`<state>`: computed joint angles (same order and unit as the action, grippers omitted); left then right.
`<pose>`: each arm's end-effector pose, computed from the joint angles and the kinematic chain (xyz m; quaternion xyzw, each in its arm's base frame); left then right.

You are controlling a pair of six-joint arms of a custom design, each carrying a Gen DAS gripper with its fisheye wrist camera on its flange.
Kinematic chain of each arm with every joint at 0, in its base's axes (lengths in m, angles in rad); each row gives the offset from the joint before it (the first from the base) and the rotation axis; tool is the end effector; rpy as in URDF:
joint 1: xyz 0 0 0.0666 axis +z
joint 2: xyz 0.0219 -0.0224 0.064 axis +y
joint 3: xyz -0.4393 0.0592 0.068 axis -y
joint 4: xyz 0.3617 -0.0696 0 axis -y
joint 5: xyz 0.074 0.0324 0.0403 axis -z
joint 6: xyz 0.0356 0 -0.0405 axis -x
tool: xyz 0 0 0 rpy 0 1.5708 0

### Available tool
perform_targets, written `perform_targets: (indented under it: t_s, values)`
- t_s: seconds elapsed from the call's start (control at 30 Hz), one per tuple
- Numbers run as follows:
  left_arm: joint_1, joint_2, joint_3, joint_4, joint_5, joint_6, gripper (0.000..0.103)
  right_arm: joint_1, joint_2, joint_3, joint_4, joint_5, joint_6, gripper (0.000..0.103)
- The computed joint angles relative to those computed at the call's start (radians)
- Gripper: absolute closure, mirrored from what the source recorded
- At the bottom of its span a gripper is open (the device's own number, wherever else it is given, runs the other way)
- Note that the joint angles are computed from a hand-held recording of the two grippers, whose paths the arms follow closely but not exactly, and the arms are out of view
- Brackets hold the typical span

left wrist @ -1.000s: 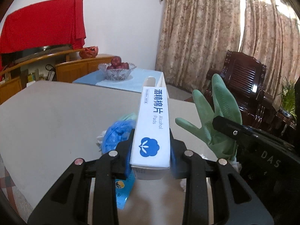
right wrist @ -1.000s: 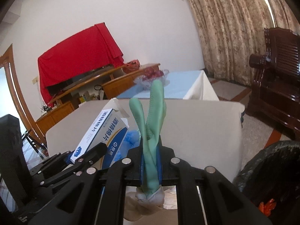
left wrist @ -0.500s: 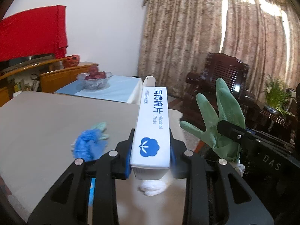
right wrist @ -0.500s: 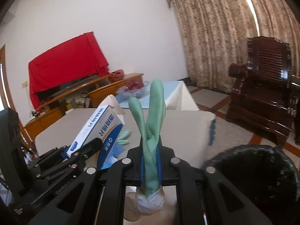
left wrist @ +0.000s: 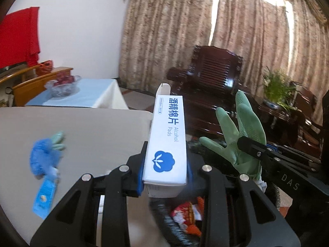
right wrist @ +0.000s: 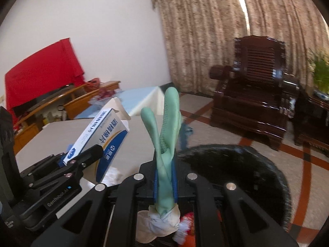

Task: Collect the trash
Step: 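Carry the box and glove over the black bin and open both grippers, then move both grippers back to the table and grasp the white tissue with the right gripper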

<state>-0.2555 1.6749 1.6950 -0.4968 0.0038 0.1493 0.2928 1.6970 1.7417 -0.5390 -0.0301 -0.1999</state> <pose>0.5747 -0.1507 0.5173 0.0463 0.8528 -0.1062 0.5092 0.5765 0.1745 0.5218 -0.0476 0.8572 0.1375 0.4939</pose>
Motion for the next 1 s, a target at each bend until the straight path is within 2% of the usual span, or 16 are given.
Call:
perform_targets:
  t_s: [0.23, 0.43, 0.53, 0.57, 0.6, 0.63, 0.67, 0.73, 0.83, 0.87, 0.93, 1.0]
  values:
    - [-0.057, 0.059, 0.026, -0.002, 0.024, -0.015, 0.073, -0.067, -0.008, -0.052, -0.015, 0.043, -0.024, 0.093]
    - [-0.086, 0.115, 0.065, -0.026, 0.029, -0.019, 0.073, -0.102, 0.007, -0.073, -0.026, 0.048, -0.035, 0.092]
    - [-0.092, 0.131, 0.077, -0.037, 0.037, -0.022, 0.069, -0.115, 0.015, -0.082, -0.037, 0.048, -0.041, 0.086]
    - [-0.091, 0.131, 0.075, -0.038, 0.039, -0.023, 0.066, -0.117, 0.019, -0.083, -0.044, 0.054, -0.045, 0.083]
    - [-0.088, 0.131, 0.071, -0.037, 0.041, -0.023, 0.057, -0.118, 0.020, -0.087, -0.046, 0.061, -0.049, 0.077]
    - [-0.085, 0.128, 0.065, -0.032, 0.041, -0.024, 0.053, -0.120, 0.019, -0.092, -0.045, 0.065, -0.053, 0.065]
    - [-0.083, 0.127, 0.063, -0.031, 0.037, -0.024, 0.051, -0.122, 0.018, -0.098, -0.042, 0.070, -0.060, 0.060]
    - [-0.077, 0.121, 0.055, -0.025, 0.030, -0.022, 0.040, -0.120, 0.017, -0.097, -0.044, 0.088, -0.063, 0.043]
    - [-0.062, 0.100, 0.030, -0.005, 0.009, -0.017, 0.027, -0.109, 0.013, -0.094, -0.043, 0.131, -0.062, 0.012]
    - [-0.054, 0.089, 0.016, 0.006, 0.002, -0.017, 0.025, -0.104, 0.010, -0.097, -0.033, 0.146, -0.062, 0.007]
    - [-0.043, 0.076, 0.010, 0.008, -0.013, -0.021, 0.018, -0.097, 0.007, -0.100, -0.018, 0.162, -0.069, 0.006]
    - [-0.024, 0.053, -0.013, 0.017, -0.022, -0.027, 0.017, -0.086, 0.011, -0.084, -0.023, 0.164, -0.090, 0.006]
